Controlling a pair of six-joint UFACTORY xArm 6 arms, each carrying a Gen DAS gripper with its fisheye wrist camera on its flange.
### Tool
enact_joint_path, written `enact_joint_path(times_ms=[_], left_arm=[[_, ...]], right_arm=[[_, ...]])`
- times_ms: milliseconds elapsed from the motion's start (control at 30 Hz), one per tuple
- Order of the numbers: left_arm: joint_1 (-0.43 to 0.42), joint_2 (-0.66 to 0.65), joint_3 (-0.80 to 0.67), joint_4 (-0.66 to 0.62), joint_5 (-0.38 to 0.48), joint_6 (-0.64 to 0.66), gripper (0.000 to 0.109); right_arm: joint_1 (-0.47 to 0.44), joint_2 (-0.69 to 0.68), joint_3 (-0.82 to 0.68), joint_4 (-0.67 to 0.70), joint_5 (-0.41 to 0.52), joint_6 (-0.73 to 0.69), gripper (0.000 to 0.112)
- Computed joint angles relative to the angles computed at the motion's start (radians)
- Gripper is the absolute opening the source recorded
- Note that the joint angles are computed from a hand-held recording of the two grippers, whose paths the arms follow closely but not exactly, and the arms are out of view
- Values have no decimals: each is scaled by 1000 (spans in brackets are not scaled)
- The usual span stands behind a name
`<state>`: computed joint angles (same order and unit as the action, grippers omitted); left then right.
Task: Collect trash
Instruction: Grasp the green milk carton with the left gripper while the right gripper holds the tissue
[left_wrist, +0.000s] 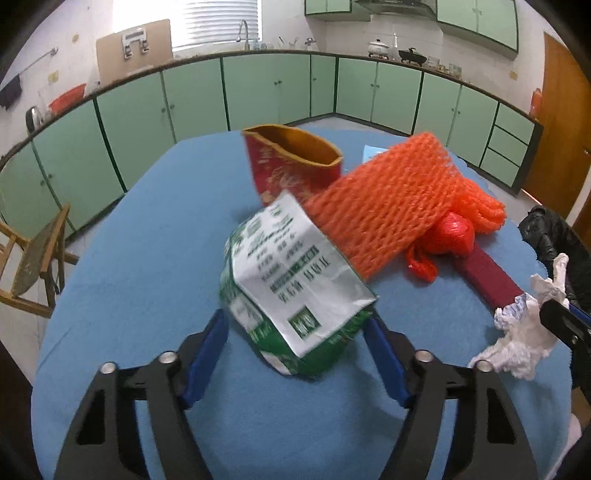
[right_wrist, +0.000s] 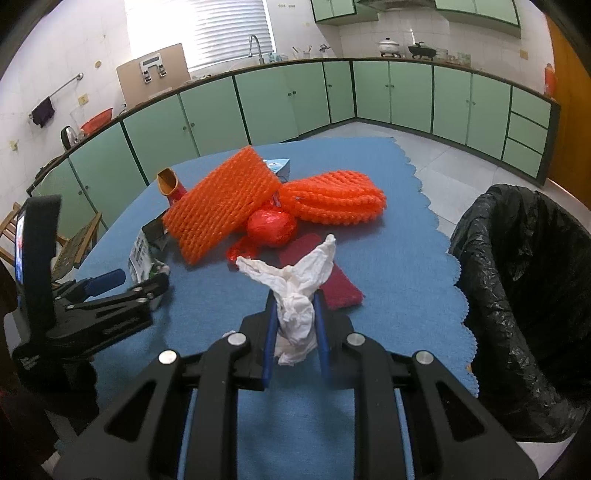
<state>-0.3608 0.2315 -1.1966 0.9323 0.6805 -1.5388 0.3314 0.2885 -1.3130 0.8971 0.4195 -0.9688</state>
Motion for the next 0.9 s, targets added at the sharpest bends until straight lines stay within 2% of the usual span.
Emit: enact_joint_path(times_ms=[67, 233, 400, 533, 733, 900], left_arm=[[8, -33, 41, 14, -22, -11, 64], [16, -105, 112, 66, -24, -56, 64], [41, -159, 167, 42, -84, -20, 64], [44, -189, 195, 48, -111, -42, 73], [53, -166, 149, 45, -130, -34, 80], [55, -81, 44, 7, -90, 8, 83]], right_arm=[[5, -2, 2, -1, -2, -3, 18], [22, -9, 8, -10, -6, -4, 19], [31, -13, 11, -26, -4, 5, 19], [35, -14, 9, -34, -6, 13, 19], [34, -9, 0, -39, -8, 21, 19], [30, -4, -1, -41, -8, 30, 19]])
